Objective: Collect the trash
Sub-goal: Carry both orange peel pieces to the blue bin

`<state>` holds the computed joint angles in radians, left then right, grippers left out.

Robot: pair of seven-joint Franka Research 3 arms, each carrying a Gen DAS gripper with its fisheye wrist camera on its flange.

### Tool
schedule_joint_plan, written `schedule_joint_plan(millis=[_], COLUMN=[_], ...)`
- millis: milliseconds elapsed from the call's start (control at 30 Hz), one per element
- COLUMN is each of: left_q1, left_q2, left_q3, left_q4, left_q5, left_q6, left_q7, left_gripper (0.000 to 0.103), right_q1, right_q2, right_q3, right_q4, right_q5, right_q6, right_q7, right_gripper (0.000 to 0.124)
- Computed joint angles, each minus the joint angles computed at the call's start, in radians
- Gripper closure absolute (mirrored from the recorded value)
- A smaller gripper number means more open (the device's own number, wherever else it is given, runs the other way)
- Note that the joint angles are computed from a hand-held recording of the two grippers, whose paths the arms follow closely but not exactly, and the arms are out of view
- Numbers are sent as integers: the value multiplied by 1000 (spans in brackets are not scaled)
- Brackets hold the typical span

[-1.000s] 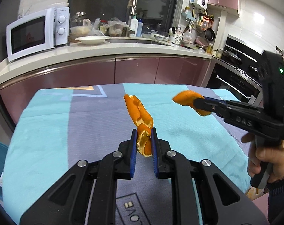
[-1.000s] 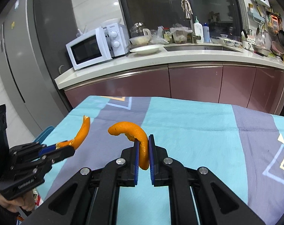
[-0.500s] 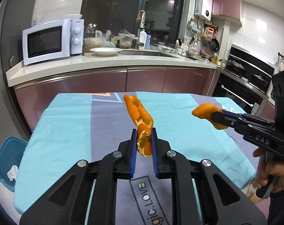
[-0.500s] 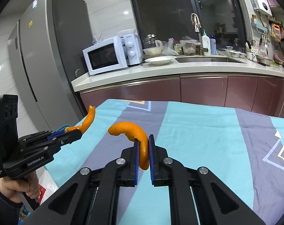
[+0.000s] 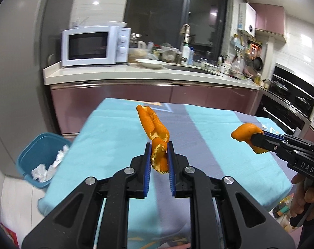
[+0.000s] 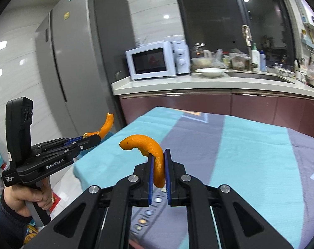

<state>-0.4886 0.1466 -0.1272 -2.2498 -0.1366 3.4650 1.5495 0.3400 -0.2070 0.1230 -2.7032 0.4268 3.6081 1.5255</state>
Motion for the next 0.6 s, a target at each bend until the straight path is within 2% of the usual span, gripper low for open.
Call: schedule_joint_plan(millis=[100,267,600], left_q1=[48,118,269], left_q2=[-45,-113,-191], left_q3=[-13,-41,-89], left_q4=[-70,-174,-274], left_q5=[24,-20,-23], left_q6=[29,70,96], left_q7=[-33,-23,-71], left_gripper=[88,88,88], right_q1=[24,52,67], right_q2=[30,67,171], right_q3=[-10,-29,-38], right_q4=[26,70,208], right_q5=[-44,-138,-323], right_q6=[2,-14,-80], right_q7=[29,83,184], right_gripper=[116,115,115])
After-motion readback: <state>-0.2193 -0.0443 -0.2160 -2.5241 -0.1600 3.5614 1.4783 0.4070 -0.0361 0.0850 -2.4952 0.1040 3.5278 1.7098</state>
